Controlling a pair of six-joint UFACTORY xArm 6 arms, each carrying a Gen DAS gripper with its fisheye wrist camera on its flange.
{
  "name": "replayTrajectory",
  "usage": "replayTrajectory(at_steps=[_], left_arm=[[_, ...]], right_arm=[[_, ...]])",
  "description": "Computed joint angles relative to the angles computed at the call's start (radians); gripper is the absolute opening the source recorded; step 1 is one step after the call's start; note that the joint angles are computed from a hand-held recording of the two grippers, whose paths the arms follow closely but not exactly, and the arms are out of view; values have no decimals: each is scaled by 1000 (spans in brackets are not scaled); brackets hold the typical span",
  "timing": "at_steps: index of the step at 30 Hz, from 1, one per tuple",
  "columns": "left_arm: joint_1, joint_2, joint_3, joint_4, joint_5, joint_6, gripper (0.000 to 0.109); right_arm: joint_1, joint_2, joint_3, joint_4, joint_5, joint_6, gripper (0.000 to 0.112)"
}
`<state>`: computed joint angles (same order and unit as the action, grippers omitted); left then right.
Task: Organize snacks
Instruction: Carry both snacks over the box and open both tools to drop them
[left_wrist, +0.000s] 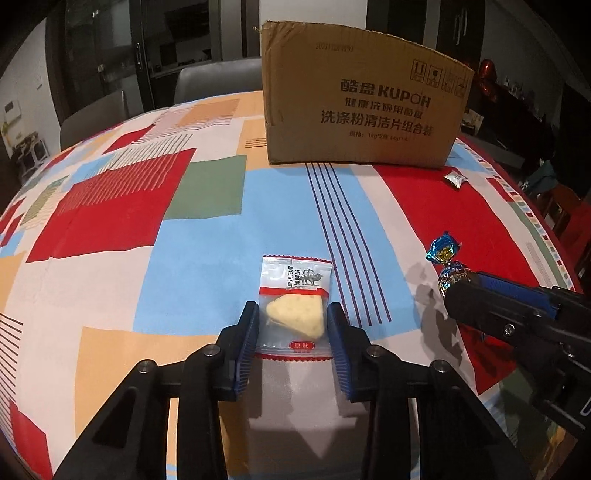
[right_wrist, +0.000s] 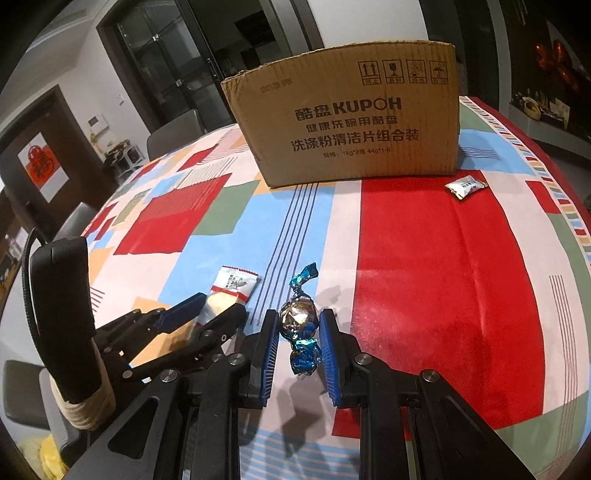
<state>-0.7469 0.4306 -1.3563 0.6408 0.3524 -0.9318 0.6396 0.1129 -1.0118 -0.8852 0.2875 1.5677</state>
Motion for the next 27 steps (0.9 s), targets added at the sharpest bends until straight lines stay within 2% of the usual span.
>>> replayTrajectory(at_steps=[7,14,17,27], left_arm=[[7,-58,30,-97,-37,46,36],[10,-113,17,-59,-47,32,36],[13,-113,-14,-34,-47,34,36],[27,-52,-181,-96,-36,157,36]], right_arm=[[-9,-18,9,-18,-8,14,24],[-14,-61,1,-72,10,37,24],[-19,-76,-14,-92,23,29,24],[-56,-91,-87,-126,70,-13,24]])
